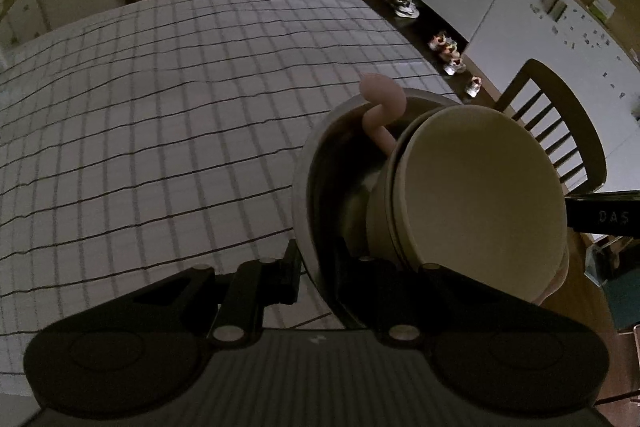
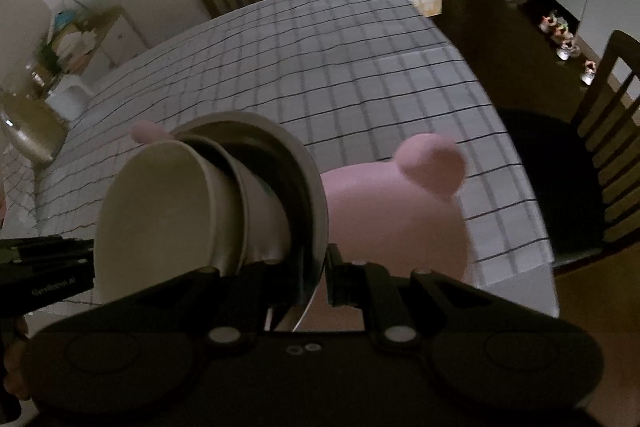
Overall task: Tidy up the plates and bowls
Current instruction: 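Carry the nested bowl stack over the pink bear plate with both grippers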
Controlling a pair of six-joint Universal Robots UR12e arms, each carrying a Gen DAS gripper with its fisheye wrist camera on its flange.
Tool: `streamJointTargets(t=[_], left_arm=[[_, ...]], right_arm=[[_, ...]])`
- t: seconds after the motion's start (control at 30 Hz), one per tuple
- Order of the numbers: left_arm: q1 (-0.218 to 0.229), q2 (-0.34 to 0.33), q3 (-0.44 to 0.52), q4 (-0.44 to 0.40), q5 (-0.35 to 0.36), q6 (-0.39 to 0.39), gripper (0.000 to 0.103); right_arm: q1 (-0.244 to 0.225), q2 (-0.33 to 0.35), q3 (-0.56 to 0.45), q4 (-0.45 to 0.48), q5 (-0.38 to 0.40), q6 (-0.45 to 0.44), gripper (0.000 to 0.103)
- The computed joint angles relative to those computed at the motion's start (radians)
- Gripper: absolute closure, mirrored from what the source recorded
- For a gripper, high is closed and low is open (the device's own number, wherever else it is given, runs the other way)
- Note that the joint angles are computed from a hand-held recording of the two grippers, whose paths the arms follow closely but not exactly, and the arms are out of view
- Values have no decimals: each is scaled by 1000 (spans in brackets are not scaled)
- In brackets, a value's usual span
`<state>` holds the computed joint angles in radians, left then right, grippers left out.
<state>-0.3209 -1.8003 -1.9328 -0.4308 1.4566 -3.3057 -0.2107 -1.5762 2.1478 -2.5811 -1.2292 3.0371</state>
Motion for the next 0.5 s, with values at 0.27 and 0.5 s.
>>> streamJointTargets(t=[0.27, 0.5], left_arm=[[-56, -70, 72, -10, 39, -24, 88], [-84, -108, 97, -7, 66, -39, 88]], right_arm=[[-80, 8, -3, 37, 29, -63, 91], [-118, 35, -7, 55, 44, -108, 91]])
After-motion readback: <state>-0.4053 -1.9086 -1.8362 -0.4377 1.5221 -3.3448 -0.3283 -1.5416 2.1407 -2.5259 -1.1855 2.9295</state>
